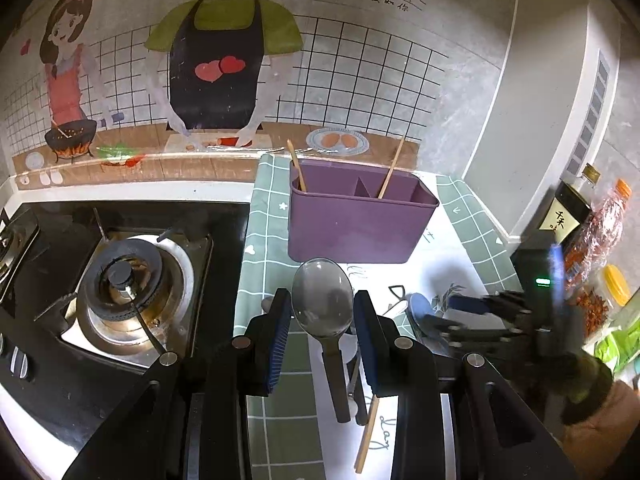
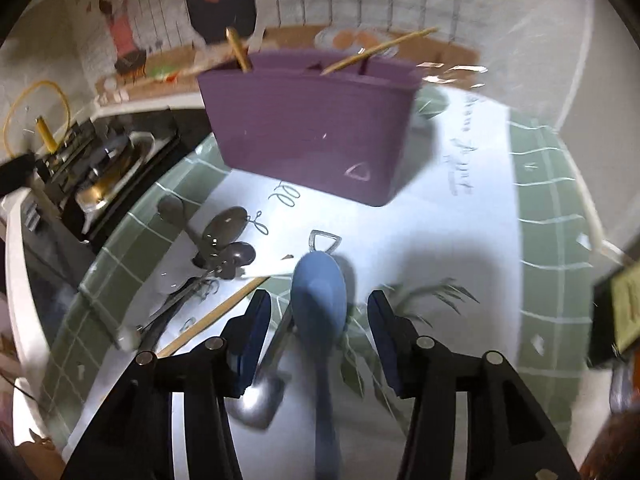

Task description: Organize utensils

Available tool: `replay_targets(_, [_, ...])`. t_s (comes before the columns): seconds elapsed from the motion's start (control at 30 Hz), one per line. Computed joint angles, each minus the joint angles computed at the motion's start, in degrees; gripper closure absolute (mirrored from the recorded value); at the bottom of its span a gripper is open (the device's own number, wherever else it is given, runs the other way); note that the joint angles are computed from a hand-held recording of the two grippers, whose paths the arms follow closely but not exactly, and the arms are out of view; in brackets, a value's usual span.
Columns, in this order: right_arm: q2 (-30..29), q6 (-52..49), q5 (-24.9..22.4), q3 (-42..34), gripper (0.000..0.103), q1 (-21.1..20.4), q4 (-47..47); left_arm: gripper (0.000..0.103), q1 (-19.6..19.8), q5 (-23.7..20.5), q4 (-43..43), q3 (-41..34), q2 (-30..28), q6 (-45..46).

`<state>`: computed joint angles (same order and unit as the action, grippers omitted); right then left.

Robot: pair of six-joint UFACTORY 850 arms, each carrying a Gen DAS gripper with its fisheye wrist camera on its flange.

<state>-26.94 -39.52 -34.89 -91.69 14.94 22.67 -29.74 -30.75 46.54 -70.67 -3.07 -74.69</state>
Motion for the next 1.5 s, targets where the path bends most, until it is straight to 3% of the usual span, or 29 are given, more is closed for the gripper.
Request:
replay_targets(0.1, [-3.51, 4.08, -1.47, -3.39, 0.055, 0.79, -4.16, 0.070, 0.18, 0.17, -0.36, 0.38, 0.46, 0.38])
replay_targets(0.13, [-4.30, 4.99, -2.67, -4.34, 0.073, 0.81, -4.76, 0.070, 0.14, 0.01, -0.37, 0.44, 0.56, 0.54])
replay_targets(0.17, [-4.50, 5.11, -3.49, -4.74, 0.072, 0.65, -4.32, 0.070, 0.10, -0.09, -0.32, 0.43, 0.60, 0.59])
replay_targets(0.27, [-0.74, 4.34, 0.23, -1.34, 0.072, 0.52, -3.21, 0.070, -0.11, -0.29, 0.15, 0.39, 0.86, 0.48])
replay_targets(0.5, [7.56, 0.57, 4.13, 3.75, 0.072, -1.55, 3.07, 0.070, -0.91, -0.80, 2.50, -1.00, 0.84, 0.32])
replay_targets(0.77, [11.25, -9.32, 5.72, -2.83, 0.072, -2.52, 17.20, 0.070, -0.93, -1.93, 7.79, -11.07, -1.95, 5.01])
replay_targets(0.93, [7.76, -12.66, 7.79, -15.04, 0.072, -2.19, 25.04, 0.070, 0.17, -3.64, 14.80, -20.93, -6.17, 4.50])
replay_targets(1.2, [-2.74, -3.44, 6.67, -29.91, 0.072, -1.21, 21.76, 0.070, 4.07, -1.65, 11.12, -29.99, -12.73, 7.72])
replay_targets(1.43, [-6.60, -0.67, 6.19, -31.27, 0.072, -0.22, 17.16, 0.070, 6.22, -0.07, 1.91, -29.13, -15.07, 14.76])
replay_targets(1.5, [-6.59, 0.13, 6.04, -30.45, 0.072, -0.26, 15.65, 0.070, 7.40, 2.04, -4.98, -26.43, -14.69, 19.89])
